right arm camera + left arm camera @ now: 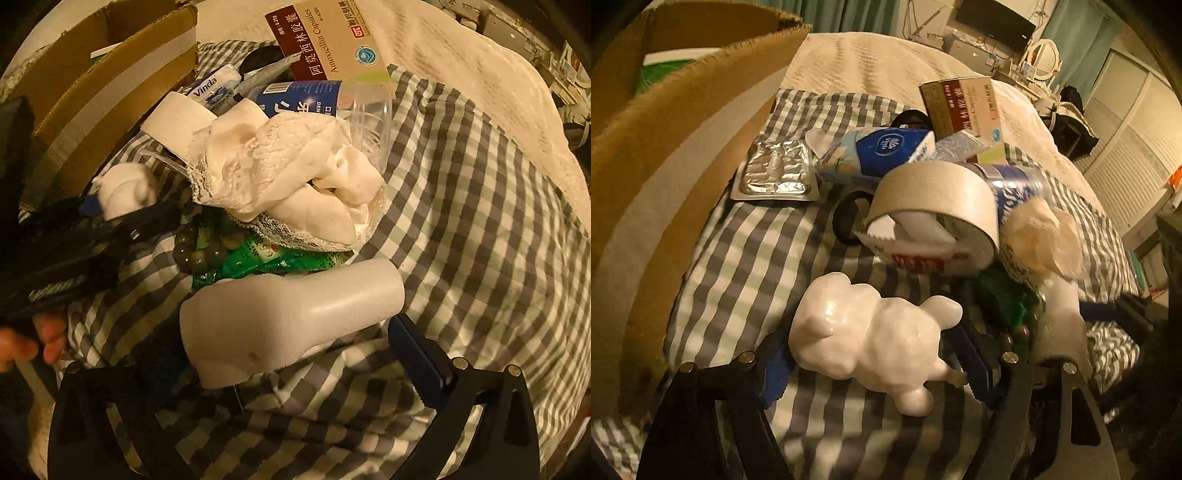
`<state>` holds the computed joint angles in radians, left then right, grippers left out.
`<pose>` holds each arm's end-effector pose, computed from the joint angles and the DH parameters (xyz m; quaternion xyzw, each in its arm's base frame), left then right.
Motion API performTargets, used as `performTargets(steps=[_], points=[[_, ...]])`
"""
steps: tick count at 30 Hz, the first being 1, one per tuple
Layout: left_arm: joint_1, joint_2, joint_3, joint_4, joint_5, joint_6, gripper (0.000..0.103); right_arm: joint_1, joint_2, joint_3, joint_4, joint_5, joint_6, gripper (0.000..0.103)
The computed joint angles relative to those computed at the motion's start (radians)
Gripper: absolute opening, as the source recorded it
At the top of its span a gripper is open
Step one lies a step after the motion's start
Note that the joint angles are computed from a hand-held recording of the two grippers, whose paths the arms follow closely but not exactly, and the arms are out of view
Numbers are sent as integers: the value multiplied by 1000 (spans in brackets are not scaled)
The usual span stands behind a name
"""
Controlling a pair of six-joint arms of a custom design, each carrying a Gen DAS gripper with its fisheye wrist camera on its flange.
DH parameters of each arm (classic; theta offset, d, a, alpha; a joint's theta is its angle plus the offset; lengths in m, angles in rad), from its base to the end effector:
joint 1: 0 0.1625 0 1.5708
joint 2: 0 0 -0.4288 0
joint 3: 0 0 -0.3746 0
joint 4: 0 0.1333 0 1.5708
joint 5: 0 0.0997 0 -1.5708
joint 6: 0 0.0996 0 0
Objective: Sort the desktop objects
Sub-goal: 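Grasp the white figurine with the left gripper while the right grasps the white plastic bottle, then carry the figurine and bottle into the cardboard box and open both grippers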
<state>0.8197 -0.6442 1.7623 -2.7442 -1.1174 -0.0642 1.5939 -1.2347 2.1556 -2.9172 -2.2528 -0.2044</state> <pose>-0.2878 -0.5675 -0.0007 0.3221 0.9192 -0.1138 0.1956 0.0818 -0.4891 0.2398 0.0344 -0.9232 0.1686 0.3436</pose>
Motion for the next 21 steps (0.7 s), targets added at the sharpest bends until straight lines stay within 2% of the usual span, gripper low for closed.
performTargets(steps=[4, 5, 7, 12, 15, 18, 21], points=[[-19, -30, 42, -30, -21, 3, 79, 1, -4, 7, -49, 9, -22, 101], [-22, -47, 57, -35, -28, -1, 79, 2, -9, 11, -62, 15, -20, 98], [-30, -67, 75, -40, -28, 0, 79, 3, -21, 15, -67, 24, -2, 79], [-61, -107, 133, -65, 1, 14, 79, 7, -37, 18, -32, 26, 22, 73], [-67, -131, 160, -82, 8, -4, 79, 18, -12, 5, -24, 24, 79, 73], [-66, -150, 185, -113, 7, -11, 79, -1, -48, 12, 15, 104, 174, 92], [-66, -136, 184, -150, 8, 3, 79, -16, -61, 20, -34, 174, 256, 92]])
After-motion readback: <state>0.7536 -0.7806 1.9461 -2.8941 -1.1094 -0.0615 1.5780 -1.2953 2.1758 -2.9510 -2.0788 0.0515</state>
